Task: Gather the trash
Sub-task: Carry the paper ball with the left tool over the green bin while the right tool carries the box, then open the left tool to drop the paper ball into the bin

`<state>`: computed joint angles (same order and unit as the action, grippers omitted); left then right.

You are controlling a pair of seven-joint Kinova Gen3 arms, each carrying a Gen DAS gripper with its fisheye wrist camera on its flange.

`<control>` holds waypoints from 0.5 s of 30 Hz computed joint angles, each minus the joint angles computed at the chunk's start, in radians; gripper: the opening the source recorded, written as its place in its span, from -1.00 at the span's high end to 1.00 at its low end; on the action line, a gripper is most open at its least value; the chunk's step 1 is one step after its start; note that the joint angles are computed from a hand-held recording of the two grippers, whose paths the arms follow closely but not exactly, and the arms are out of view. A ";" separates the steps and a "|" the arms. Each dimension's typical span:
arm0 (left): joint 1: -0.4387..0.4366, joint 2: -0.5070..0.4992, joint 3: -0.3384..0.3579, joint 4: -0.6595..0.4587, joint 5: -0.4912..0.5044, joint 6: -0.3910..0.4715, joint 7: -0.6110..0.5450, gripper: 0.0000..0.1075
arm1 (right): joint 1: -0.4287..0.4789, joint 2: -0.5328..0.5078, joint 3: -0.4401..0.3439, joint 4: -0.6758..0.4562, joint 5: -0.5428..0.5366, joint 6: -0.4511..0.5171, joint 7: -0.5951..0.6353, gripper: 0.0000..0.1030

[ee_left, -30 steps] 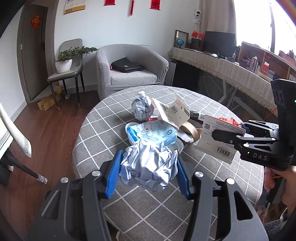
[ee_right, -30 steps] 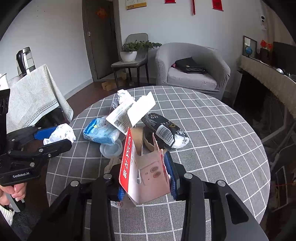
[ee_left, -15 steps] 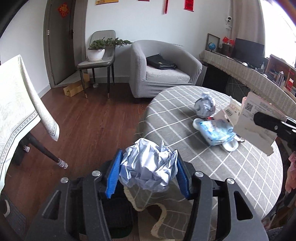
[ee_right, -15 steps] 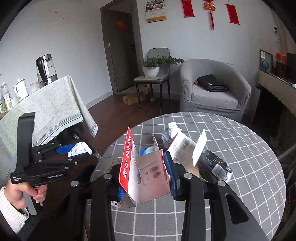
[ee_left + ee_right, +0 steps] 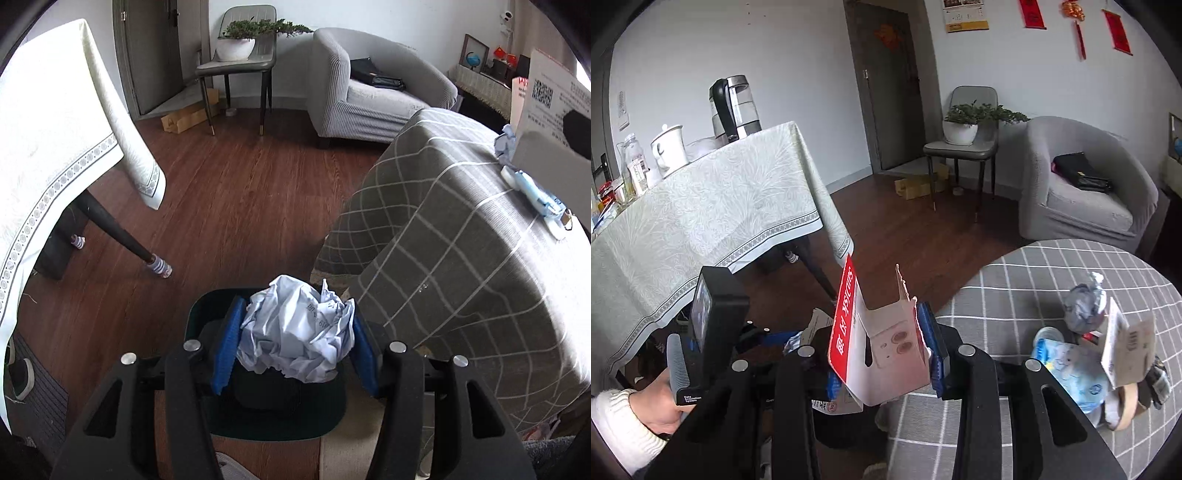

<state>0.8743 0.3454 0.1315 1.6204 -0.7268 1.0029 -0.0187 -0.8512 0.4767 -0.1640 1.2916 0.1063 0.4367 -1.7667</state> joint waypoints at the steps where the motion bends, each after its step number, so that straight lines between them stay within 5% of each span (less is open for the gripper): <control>1: -0.010 -0.005 0.000 0.017 0.013 -0.009 -0.003 -0.06 | -0.006 0.017 -0.004 -0.022 -0.001 0.014 0.003 0.29; 15: -0.099 -0.049 0.016 0.182 0.135 -0.082 -0.037 -0.07 | -0.054 0.186 -0.020 -0.261 -0.066 0.154 0.047 0.29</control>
